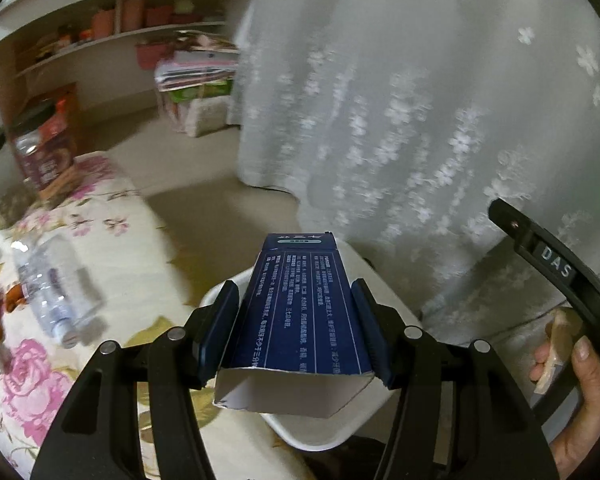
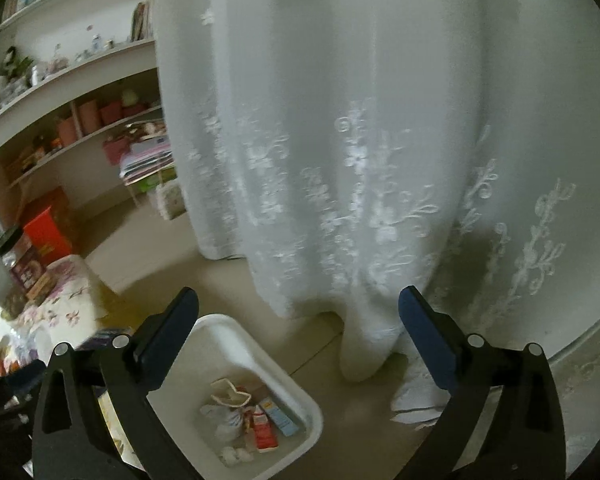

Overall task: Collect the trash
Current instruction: 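Lower the blue box into the white bin and open the left gripper, then move both grippers back over the table toward the remaining trash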

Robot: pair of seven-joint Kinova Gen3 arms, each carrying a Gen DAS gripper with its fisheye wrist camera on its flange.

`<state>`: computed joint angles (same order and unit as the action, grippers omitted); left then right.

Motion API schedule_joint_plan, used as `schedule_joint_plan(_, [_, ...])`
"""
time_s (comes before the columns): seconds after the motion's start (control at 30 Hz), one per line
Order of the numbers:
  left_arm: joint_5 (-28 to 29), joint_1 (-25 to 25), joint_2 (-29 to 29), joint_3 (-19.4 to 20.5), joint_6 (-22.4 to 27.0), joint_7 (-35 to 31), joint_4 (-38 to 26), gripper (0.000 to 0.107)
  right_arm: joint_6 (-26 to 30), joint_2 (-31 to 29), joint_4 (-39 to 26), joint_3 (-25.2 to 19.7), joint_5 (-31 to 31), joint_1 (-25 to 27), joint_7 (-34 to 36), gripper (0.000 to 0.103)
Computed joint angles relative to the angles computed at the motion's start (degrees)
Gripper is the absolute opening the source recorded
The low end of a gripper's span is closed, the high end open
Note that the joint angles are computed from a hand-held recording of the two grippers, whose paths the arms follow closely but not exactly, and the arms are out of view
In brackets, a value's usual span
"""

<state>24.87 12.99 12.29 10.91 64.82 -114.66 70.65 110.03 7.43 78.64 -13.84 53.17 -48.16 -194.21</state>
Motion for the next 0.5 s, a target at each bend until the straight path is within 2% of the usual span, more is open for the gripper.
schedule_joint_plan(0.07, [-0.6, 1.0, 0.6, 0.5, 1.0, 0.2, -1.1, 0.058, 1.4, -0.1, 0.3, -0.1, 0.5, -0.4, -1.5, 0.096])
schedule_joint_plan(0.2, [-0.5, 1.5, 0.8, 0.8, 1.8, 0.1, -1.8, 0.072, 3.1, -0.1, 0.3, -0.3, 1.3, -0.9, -3.3, 0.096])
schedule_joint_plan(0.27, [0.2, 1.1, 0.8, 0.7, 2.4, -0.4, -2.0, 0.074, 3.3, 0.1, 0.1, -0.3, 1.4, -1.0, -3.2, 0.096])
schedule_joint_plan(0.5, [-1.3, 0.7, -1.1, -0.3, 0.0, -1.2, -0.1, 0.075, 2.5, 1.7, -2.1, 0.2, 1.6, -1.2, -0.7, 0.096])
